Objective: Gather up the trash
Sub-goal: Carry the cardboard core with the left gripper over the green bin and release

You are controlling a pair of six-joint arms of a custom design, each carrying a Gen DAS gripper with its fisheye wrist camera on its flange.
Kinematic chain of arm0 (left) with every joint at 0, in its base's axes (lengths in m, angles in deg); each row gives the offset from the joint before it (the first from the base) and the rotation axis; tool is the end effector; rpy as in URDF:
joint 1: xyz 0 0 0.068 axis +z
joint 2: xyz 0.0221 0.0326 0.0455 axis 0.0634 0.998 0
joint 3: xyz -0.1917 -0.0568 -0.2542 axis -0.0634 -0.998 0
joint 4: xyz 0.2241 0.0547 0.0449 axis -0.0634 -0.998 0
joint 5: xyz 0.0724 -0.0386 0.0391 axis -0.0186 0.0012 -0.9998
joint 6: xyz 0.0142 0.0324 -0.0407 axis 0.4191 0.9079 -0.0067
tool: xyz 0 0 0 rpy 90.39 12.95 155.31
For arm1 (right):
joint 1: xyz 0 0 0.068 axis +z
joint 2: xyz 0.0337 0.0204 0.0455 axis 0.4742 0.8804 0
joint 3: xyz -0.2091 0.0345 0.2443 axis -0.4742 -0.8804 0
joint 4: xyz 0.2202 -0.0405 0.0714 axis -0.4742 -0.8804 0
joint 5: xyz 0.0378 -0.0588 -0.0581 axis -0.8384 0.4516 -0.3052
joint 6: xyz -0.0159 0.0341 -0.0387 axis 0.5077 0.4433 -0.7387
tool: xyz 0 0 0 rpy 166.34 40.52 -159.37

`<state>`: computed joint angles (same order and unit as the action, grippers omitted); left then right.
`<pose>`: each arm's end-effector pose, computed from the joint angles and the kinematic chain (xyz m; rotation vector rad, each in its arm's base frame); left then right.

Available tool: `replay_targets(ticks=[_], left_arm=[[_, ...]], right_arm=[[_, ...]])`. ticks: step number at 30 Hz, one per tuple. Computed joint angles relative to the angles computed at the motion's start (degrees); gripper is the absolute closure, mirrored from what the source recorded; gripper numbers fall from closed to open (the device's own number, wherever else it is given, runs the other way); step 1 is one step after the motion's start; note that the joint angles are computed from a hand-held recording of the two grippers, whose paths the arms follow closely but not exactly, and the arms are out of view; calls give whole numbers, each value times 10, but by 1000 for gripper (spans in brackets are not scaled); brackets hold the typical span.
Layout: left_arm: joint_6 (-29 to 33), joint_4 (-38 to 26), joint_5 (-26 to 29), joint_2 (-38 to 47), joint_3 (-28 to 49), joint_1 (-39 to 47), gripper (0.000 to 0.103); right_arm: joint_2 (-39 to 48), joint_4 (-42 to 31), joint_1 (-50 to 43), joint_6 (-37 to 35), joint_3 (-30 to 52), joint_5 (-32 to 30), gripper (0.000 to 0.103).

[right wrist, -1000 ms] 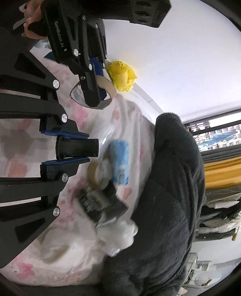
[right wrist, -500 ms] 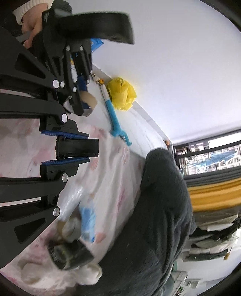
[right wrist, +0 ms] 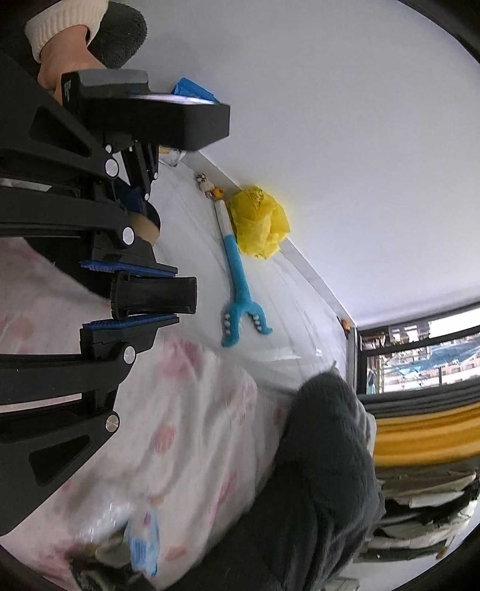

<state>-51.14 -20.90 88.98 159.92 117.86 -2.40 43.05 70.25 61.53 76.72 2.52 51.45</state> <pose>0.3464 -0.0490 0.2060 0.8016 2.4939 -0.3591 0.2792 0.1739 0.2711 0.0261 2.3117 0.3124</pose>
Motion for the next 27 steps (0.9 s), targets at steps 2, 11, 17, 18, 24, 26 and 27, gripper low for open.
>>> replay_targets(ticks=[2,11,17,18,24,26,27], left_arm=[[7,-15,-5,18,12,15,82],[30,-82,-47,98,61,69,82],[48,-134,-62,127,81,83,81],[51,-139,-65,130,82,84,81],[73,-175,-76,145,98,108,60],[81,-180,-78,143,101,119,57],[84,-180,-77,139,101,124,52]], right_arm=[[21,-3,5,1,17,-5,83],[106,-15,19,16,81,-38,83],[155,-43,27,32,130,-51,83],[162,-46,26,33,137,-57,83],[204,-59,31,44,174,-83,83],[216,-66,33,51,186,-94,83],[221,-68,33,53,190,-98,83]])
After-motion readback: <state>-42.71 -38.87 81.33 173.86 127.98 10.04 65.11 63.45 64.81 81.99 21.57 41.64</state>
